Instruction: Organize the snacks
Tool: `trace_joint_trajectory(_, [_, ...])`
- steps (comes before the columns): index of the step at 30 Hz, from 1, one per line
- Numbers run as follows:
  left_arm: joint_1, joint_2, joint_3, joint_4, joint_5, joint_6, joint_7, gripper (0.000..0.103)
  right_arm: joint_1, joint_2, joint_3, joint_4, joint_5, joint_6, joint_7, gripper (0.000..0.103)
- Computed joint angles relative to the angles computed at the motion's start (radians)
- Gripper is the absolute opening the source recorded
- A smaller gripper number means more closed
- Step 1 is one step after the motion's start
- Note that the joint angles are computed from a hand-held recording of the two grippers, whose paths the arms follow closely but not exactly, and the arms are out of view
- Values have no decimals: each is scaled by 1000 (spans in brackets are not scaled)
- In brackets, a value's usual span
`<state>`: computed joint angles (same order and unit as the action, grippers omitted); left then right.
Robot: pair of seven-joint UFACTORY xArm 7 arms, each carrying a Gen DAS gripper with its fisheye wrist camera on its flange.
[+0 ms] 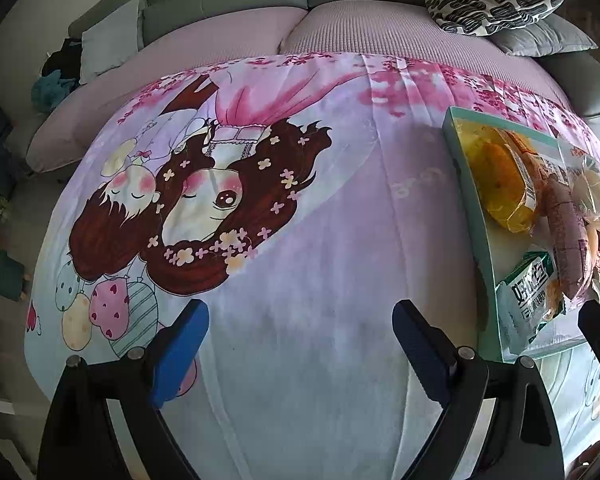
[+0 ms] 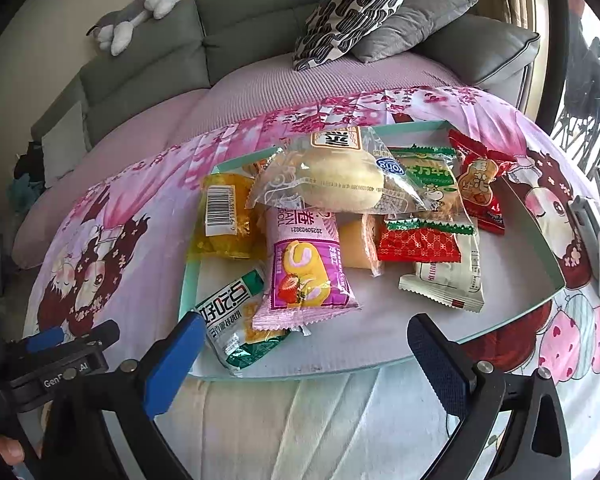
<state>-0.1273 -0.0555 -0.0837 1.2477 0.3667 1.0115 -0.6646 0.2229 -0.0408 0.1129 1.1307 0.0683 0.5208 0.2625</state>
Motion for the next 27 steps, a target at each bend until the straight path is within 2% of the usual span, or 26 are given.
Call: trace_joint_trajectory(27, [-7, 26, 6, 19, -9, 21, 29, 93, -7, -4, -5, -12, 19, -10, -1, 102])
